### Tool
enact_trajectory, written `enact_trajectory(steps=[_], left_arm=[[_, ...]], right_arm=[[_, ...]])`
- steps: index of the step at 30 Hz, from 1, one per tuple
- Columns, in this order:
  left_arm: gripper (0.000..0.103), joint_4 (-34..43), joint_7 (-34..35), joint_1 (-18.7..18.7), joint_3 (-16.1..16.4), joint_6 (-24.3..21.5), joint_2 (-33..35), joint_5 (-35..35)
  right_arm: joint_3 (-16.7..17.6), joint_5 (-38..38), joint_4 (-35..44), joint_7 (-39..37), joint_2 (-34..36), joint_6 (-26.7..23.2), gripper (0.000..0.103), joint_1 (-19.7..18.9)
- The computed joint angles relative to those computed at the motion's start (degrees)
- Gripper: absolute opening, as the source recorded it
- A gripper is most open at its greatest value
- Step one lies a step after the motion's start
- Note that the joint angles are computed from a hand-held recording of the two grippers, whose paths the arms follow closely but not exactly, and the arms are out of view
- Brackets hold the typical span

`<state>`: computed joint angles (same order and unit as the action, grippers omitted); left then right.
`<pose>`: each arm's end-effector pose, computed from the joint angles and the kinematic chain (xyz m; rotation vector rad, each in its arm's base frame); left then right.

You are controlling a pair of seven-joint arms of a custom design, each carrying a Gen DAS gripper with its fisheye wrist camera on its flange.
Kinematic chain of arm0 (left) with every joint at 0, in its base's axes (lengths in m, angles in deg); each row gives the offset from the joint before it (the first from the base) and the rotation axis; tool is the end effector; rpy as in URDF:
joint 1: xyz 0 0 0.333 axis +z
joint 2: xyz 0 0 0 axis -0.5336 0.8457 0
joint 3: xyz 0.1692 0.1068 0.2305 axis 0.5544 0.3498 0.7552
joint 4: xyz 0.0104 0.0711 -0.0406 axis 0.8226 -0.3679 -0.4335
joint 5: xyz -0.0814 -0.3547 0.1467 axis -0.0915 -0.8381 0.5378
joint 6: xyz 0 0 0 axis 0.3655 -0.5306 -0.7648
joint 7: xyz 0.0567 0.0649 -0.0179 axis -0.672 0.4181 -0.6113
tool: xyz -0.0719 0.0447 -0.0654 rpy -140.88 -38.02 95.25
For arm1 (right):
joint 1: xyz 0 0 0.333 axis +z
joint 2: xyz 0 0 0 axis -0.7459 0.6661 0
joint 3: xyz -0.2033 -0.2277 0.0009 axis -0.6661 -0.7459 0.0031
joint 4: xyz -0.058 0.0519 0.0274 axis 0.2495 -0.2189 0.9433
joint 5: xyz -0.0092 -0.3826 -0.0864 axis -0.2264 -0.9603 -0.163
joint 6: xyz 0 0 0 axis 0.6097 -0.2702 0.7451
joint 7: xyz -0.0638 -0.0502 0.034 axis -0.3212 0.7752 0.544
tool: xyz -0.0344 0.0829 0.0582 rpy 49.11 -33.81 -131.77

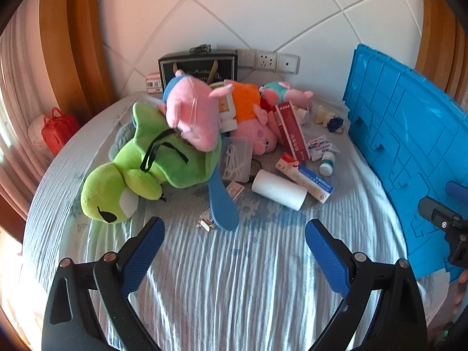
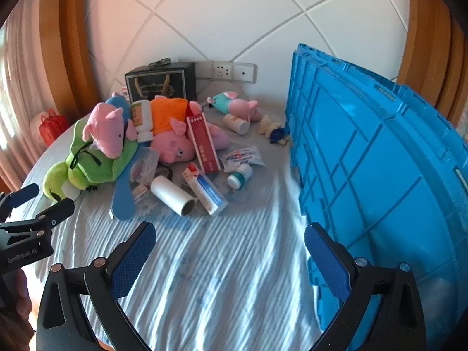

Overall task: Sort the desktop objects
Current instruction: 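Reach the left tool toward the small white-red box while the right tool approaches the white roll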

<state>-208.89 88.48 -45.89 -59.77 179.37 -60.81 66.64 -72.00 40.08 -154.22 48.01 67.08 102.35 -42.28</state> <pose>0.4205 -0.2640 0.5820 -2.0482 1.4232 -0.5732 0.4859 0.0354 0.6279 -2.0621 1.3634 -0.5940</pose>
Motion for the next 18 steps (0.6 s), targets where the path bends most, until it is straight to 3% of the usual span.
enact_trajectory(steps=[6,12,18], left_arm=[[0.094,-2.45,0.97,0.68,2.53,1.12,2.52,-4.49],[0.094,2.41,1.68,2.02,3.42,1.24,10.63,-3.55],[0.089,5.80,7.45,2.52,5.81,2.32,16.35,-5.82]], right_arm=[[-0.64,2.08,5.00,-1.49,7.88,-3.83,0.103,0.99],[0.58,-0.62,11.11,0.02,17.13,-4.17,0.103,0.62],[1.14,-2.92,18.31,1.53,25.32,-7.32,0.103,1.15]])
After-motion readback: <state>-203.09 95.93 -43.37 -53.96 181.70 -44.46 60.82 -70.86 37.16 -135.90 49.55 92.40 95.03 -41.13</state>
